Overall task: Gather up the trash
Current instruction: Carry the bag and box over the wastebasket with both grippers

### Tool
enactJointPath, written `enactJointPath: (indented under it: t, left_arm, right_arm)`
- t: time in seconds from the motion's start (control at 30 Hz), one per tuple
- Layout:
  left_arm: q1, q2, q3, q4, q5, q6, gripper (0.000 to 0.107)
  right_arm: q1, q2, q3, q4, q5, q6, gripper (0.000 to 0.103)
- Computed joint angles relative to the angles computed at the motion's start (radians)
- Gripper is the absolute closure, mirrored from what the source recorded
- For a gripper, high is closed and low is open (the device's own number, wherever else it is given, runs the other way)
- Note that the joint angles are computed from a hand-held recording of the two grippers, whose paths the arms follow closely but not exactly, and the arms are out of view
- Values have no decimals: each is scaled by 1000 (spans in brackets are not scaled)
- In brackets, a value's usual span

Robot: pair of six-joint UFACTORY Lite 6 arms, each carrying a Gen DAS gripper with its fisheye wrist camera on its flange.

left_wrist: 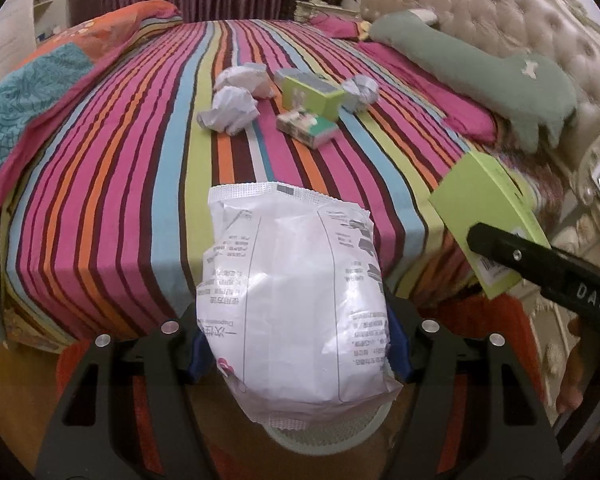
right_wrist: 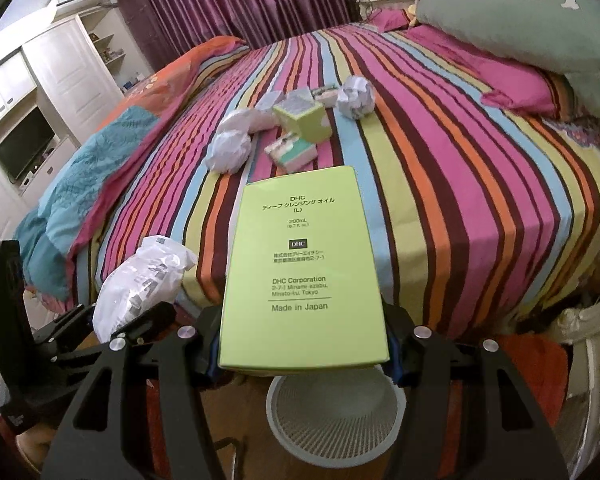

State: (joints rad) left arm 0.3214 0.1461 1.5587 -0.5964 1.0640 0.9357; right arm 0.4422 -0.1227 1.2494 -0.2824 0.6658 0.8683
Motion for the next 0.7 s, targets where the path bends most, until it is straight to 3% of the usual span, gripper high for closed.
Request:
enactJointPath:
  t: [0.17,0.3,0.7]
  left_arm:
    - [15,-88,-165,37,-19,67,41]
    - [-17,-117,-318,116,-102,69,41]
    - [-163,98,-365,376,-171,-169,41]
  right_arm:
    - [5,-40,-127,91,-32,-12,47]
    - [-35,-31,-225,250,-72,-90,47]
    - [-150,228,-304,789,-103,-515,47]
